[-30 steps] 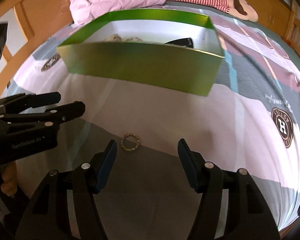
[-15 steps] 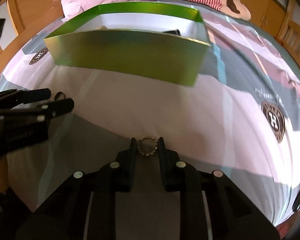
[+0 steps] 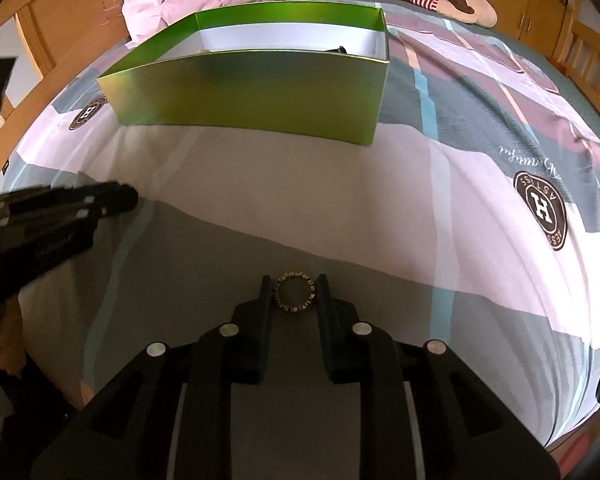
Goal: Organize jewelry
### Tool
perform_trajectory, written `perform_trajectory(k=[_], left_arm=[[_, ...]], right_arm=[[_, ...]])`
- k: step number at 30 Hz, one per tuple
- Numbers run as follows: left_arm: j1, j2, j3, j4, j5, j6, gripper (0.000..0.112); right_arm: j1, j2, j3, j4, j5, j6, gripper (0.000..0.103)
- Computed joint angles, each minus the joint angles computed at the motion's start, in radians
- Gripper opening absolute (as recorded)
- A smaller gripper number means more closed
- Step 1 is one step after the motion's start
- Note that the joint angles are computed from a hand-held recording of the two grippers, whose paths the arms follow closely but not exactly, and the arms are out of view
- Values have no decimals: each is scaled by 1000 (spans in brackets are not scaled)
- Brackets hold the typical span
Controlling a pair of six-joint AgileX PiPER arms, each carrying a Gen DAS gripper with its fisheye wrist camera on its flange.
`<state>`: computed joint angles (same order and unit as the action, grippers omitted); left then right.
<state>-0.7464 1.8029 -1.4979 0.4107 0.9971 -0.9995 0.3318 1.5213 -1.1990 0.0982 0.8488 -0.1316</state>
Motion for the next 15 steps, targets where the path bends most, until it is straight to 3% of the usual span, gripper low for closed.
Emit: perform_trajectory(k=[7,9,10,13,15], left_arm=[[-97,-30,39,20,28,-80,20],[-103,-33,43,23,34,-90,20],[-105,-35,45,27,37,-96,22],[-113,-43,49,37,47,-109,41],[-117,-47,51,43,49,-114,42]], right_arm=[[-13,-15,12,2,-2,10,22],[-26,-19,12,19,4,7,31],[-35,-24,12,28,9,3,36],[-43,-40,19,33,9,-2,39],[-47,-50,27,31,10,-6,39]])
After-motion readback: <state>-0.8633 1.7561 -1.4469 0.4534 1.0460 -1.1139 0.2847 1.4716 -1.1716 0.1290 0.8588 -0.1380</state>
